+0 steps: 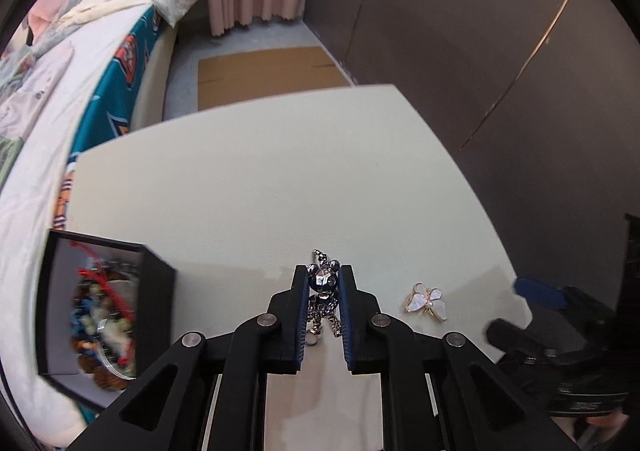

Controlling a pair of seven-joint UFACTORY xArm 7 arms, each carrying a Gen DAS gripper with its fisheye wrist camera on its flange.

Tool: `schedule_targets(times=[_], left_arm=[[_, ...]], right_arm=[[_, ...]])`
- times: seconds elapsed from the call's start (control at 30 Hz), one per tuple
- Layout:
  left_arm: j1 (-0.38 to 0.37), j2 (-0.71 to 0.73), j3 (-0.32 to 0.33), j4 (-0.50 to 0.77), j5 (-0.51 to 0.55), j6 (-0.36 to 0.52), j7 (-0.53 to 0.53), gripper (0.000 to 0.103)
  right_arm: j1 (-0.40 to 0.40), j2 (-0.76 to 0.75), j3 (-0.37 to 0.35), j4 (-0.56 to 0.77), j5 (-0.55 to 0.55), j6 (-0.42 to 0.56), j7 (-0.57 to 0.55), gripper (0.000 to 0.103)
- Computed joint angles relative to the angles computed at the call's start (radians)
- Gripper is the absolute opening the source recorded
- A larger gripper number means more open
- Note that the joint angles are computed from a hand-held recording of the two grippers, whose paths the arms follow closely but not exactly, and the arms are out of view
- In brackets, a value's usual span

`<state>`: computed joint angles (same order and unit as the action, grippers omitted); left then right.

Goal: Organize jewelry
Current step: 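Grasp the silver chain necklace with the left tool, then drop the necklace into the box with the left tool while the right grasps the butterfly brooch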

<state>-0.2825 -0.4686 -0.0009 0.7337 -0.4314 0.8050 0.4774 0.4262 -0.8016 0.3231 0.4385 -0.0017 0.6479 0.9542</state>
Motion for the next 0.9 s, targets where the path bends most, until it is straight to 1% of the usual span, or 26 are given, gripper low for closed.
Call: schedule_targets(times=[0.07,0.13,0.2,0.23,0.3,0.33,0.37,0.43,0.47,0.5,0.57,0.63,0.7,0.8,0.9], left_arm=[[0.004,-0.018,0.018,0.008,-0.008,0.021,0.013,0.015],[0.012,-0.035,0.033,0.015,-0.013,0.042,0.024,0.015],[0.021,-0.052,0.051,0.021,-0.021,0.064,0.038,0.014],[0.027,-0.056,0.059,0.026,-0.025,0.073,0.045,0.015],[0.040,-0.069,0.071,0.031,-0.029,0.085,0.059,0.014],[0.046,-0.075,0.080,0.036,-0.033,0.095,0.065,0.014],[0.051,-0.080,0.085,0.039,-0.037,0.101,0.071,0.014],[0.064,-0.093,0.096,0.044,-0.042,0.113,0.083,0.014],[0.069,-0.097,0.101,0.048,-0.044,0.118,0.089,0.014],[0.073,-0.100,0.109,0.057,-0.049,0.128,0.094,0.015],[0.080,-0.108,0.118,0.068,-0.059,0.140,0.106,0.015],[0.084,-0.117,0.129,0.083,-0.071,0.151,0.122,0.015],[0.092,-0.129,0.137,0.095,-0.075,0.163,0.134,0.014],[0.099,-0.136,0.149,0.120,-0.083,0.175,0.153,0.015],[0.108,-0.134,0.166,0.146,-0.097,0.186,0.169,0.015]], right_arm=[[-0.015,0.030,0.024,0.029,-0.022,0.025,0.006,0.077],[-0.023,0.060,0.034,0.056,-0.043,0.044,0.003,0.077],[-0.031,0.090,0.058,0.085,-0.069,0.074,0.011,0.076],[-0.046,0.123,0.080,0.114,-0.098,0.096,0.016,0.076],[-0.063,0.173,0.102,0.158,-0.149,0.133,0.021,0.069],[-0.074,0.209,0.119,0.186,-0.179,0.160,0.027,0.067],[-0.079,0.242,0.131,0.212,-0.205,0.185,0.036,0.064],[-0.079,0.309,0.144,0.257,-0.249,0.247,0.051,0.049],[-0.071,0.341,0.139,0.275,-0.259,0.271,0.052,0.035],[-0.059,0.362,0.127,0.283,-0.261,0.280,0.051,0.031],[-0.043,0.366,0.115,0.291,-0.289,0.287,0.073,0.030],[-0.024,0.346,0.091,0.279,-0.285,0.268,0.085,0.024],[-0.012,0.314,0.072,0.263,-0.274,0.242,0.097,0.024],[-0.002,0.263,0.052,0.232,-0.246,0.168,0.101,0.024],[-0.003,0.200,0.043,0.194,-0.218,0.070,0.109,0.024]])
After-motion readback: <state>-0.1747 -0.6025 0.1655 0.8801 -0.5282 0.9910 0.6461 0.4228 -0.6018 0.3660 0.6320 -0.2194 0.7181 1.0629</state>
